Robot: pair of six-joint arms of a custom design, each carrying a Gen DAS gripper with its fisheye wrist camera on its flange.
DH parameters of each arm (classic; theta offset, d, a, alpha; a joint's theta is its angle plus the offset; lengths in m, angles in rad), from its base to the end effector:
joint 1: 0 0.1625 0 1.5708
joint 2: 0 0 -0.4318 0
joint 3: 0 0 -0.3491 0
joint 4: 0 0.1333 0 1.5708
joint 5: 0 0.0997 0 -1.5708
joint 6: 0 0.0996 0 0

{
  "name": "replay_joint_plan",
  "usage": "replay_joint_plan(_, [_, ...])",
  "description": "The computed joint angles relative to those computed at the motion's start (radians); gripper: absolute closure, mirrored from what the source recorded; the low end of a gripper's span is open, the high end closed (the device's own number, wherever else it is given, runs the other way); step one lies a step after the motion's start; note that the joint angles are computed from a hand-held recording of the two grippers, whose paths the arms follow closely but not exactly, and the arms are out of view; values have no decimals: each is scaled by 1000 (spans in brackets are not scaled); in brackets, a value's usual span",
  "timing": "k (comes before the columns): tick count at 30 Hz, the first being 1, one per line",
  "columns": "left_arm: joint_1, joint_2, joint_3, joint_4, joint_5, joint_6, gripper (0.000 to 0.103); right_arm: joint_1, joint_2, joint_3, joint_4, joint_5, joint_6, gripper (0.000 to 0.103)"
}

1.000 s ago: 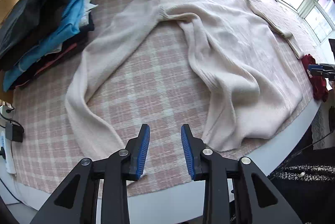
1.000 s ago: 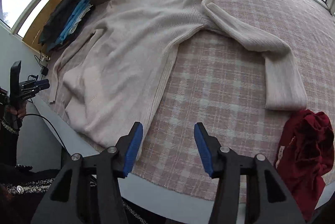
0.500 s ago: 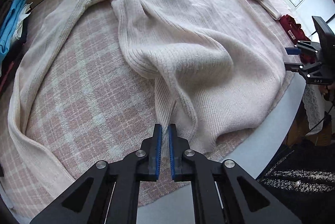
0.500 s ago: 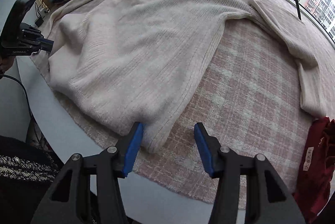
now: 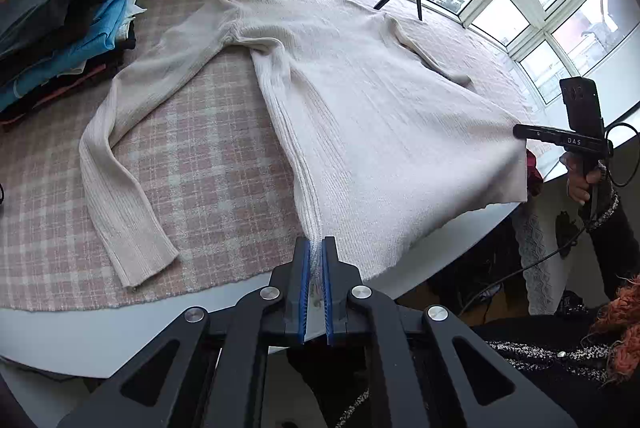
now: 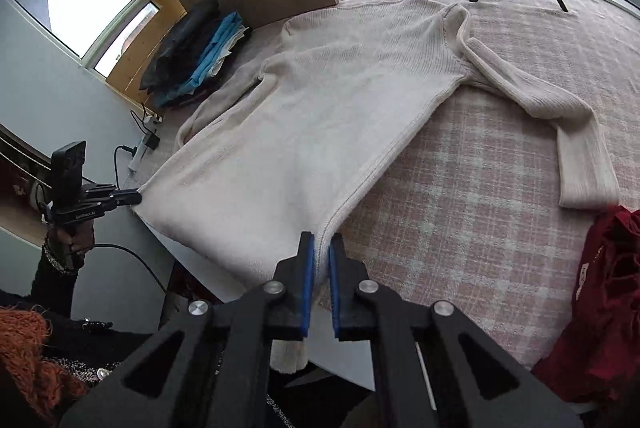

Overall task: Fold clothes
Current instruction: 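Pull the sweater flat with both grippers and smooth the body near the collar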

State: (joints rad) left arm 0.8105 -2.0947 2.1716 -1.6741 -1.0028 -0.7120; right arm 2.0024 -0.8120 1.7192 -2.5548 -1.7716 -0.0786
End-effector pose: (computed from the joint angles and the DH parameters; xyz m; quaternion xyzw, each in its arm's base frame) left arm -0.0258 -0.2983 0.4283 0.0195 0.9597 -0.1975 0.1991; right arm 0.3620 -0.5148 0.1112 0.2472 -0.9630 0.0552 0.0919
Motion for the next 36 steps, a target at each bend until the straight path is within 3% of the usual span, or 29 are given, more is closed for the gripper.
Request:
replay_joint_plan(2, [39,-5,53,-18,-35,-11,97,-6,-11,-19,76,-6,52,96])
replay_joint_plan(4, [107,30,87,-17,-57,-17,97,2,19,-37,156,-109,61,94])
replay_joint_plan(5, [141,53,85,-4,-49,-21,97,0,22,-28,205,-167,57,89])
replay_joint_plan(7, [203,95,71,-8,-26,-12,100,-15,43,-36,273,-219,78,86])
replay_joint_plan(10, [270,182,-7,-163,52,128,99,-50,42,-38,179,-179,95,84])
replay_joint_plan(12, [309,299,-76,-282,138,265,94,-71,61,-60,60,-160,99,63])
replay_joint_plan(14, [347,421,-150,-407,219,415,90,-92,95,-99,-35,-137,107,52])
replay_joint_plan(18, [427,641,-299,-562,328,680,86,-113,210,-264,-24,-167,167,52])
replay_joint_plan(22, [485,767,-406,-549,383,812,86,-126,301,-407,32,-173,201,52])
replay_joint_plan(23, [500,783,-423,-541,383,828,86,-129,319,-434,40,-174,205,52])
replay_joint_plan(26, [525,819,-456,-554,425,890,100,-137,365,-506,55,-164,224,52])
replay_joint_plan(29, [527,826,-479,-644,507,952,101,-141,415,-590,82,-165,230,52])
replay_joint_plan(32, [540,838,-520,-786,581,1001,101,-127,483,-710,137,-263,208,52])
replay_joint_plan(36, [564,803,-578,-589,497,923,93,-129,534,-819,219,-278,211,52])
